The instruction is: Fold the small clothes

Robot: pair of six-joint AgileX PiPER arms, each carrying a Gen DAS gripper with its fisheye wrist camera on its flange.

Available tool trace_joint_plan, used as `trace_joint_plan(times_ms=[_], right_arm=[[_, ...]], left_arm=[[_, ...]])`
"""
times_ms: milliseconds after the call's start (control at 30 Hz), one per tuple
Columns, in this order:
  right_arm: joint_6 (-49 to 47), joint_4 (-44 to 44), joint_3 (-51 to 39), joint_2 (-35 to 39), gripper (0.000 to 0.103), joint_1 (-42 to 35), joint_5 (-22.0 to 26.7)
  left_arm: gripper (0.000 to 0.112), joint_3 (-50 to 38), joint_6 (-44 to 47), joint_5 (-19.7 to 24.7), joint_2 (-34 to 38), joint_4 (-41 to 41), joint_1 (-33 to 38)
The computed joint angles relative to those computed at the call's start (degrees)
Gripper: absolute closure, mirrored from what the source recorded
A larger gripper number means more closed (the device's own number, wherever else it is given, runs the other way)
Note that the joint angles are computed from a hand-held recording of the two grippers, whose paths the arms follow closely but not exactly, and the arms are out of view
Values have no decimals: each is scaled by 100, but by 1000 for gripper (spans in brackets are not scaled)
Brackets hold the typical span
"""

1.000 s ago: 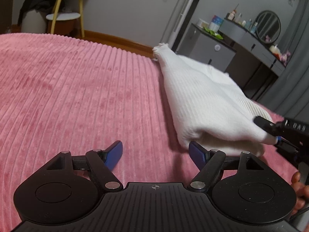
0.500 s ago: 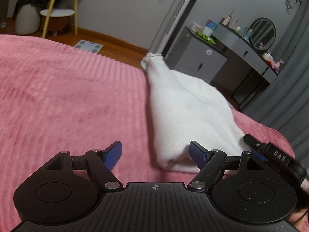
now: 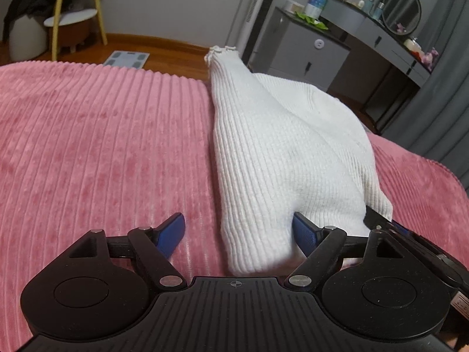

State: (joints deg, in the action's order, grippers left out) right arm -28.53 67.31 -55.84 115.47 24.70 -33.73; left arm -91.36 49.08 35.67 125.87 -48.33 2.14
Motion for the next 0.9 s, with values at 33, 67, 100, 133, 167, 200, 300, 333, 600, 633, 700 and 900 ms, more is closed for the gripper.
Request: trace_joint_plan(times_ms=[33,67,100,133,167,200,300,333,600,633,700,900], right_arm=[[132,-86,-2,51,67,-18,-11],[410,-291,30,83,65,-64,3],[610,-468,81,53,63,-136,56],[869,-676,156,17,62,-181,79],[1174,-945,239,-10,59,-233,85],[1438,-1150,316,-48,57,-279,88],[2195,-1757,518,-321,55,-465,293],[2473,-1993,601,-421,54,-514,273],[3751,-3123,377,-297,45,-843,212],[3832,-3226,314,-241,46,-874,250],[3917,-3493,174,-120,58,-951,310],[3656,-3419,-62,188,83,-853,60]], left_arm=[[27,36,62,-26,-13,-29,-1],[26,93,145,-59,-40,-59,9],[26,142,171,-112,-72,-47,-6],[24,169,140,-154,-105,9,-25],[22,217,142,-196,-143,40,-25],[22,231,138,-190,-170,58,-37],[22,277,275,6,-358,-48,112],[23,308,440,28,-427,-177,178],[20,-779,-137,-56,120,241,109],[20,-1058,-381,133,281,351,96],[19,-1608,-583,556,599,334,105],[18,-2525,-1080,1082,1187,380,56]])
